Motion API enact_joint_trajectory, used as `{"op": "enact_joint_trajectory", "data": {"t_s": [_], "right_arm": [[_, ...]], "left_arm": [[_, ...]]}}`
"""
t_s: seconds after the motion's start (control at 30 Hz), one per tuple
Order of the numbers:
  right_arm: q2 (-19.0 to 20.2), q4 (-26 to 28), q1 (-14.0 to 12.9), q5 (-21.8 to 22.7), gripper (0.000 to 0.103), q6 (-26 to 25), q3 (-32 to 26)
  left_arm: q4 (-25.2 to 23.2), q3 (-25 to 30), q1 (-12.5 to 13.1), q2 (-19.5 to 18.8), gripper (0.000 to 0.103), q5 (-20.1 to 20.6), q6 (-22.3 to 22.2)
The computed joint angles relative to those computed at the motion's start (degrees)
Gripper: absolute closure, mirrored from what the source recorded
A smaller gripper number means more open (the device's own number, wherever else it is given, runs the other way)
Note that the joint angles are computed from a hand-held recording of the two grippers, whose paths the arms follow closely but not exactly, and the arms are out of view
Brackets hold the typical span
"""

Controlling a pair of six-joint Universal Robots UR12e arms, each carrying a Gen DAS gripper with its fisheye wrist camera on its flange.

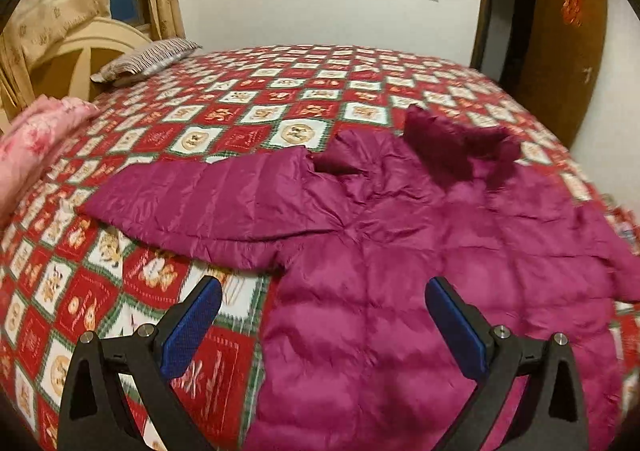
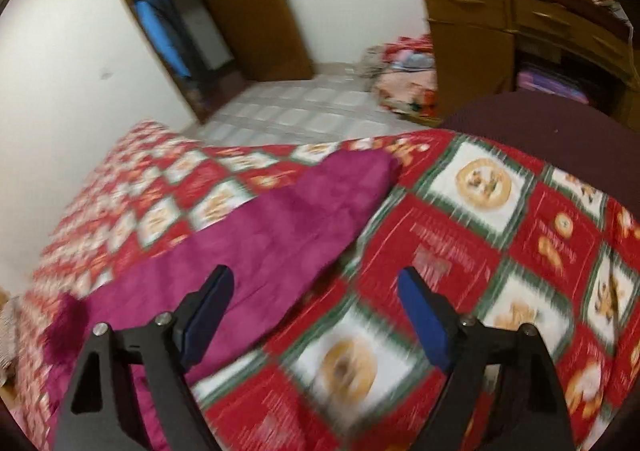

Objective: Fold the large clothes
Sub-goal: 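Grasp the magenta jacket's sleeve cuff with the right gripper and lift it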

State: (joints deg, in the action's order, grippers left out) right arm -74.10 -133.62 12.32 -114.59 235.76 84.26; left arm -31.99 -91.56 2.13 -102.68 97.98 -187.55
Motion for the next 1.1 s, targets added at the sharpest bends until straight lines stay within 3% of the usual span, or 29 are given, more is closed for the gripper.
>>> {"op": "enact_joint_trajectory", "data": {"t_s": [0.1,0.23,0.3,0.33,0.4,0.47,0.53,0.57,0.63,0.83,1.1], "right_arm": [[1.6,4.2,-0.7,-2.5,0.017,0.9,-2.1],[3.7,8.1,-2.1,-1.9,0.017,0.7,-4.6],[4.3,9.3,-2.4,-1.4,0.024,0.5,-5.3],[4.9,11.4,-2.0,-3.7,0.024,0.0,-6.3],[5.6,12.6,-1.8,-5.1,0.030,-2.1,-7.2],[6.2,14.6,-1.5,-7.3,0.052,-3.2,-8.0],[6.5,16.4,-1.0,-9.4,0.066,-3.8,-8.4],[6.3,15.7,-1.1,-8.6,0.080,-4.2,-8.0],[5.9,14.0,-1.6,-5.8,0.088,-4.5,-7.0],[4.7,5.7,-0.4,-6.8,0.092,-9.7,-5.5],[5.1,-3.1,3.5,-7.3,0.092,-17.7,-8.7]], "left_arm": [[-2.0,2.3,-0.7,-2.3,0.001,2.0,1.6],[-3.2,3.9,-1.3,-3.9,0.001,3.4,2.1],[-3.2,4.2,-1.4,-4.2,0.001,3.4,2.1],[-3.2,4.2,-1.4,-4.4,0.001,3.5,2.1],[-3.3,4.5,-1.4,-4.6,0.001,3.6,2.2],[-3.3,4.5,-1.5,-4.8,0.001,3.8,2.5],[-3.5,4.4,-1.5,-4.7,0.001,3.9,2.6],[-3.5,4.4,-1.5,-4.7,0.001,3.8,2.5],[-3.5,4.2,-1.4,-4.4,0.001,3.8,2.2],[-2.3,3.4,-1.5,-3.2,0.001,3.4,2.7],[0.6,0.3,-0.8,0.6,0.001,0.7,3.5]]}}
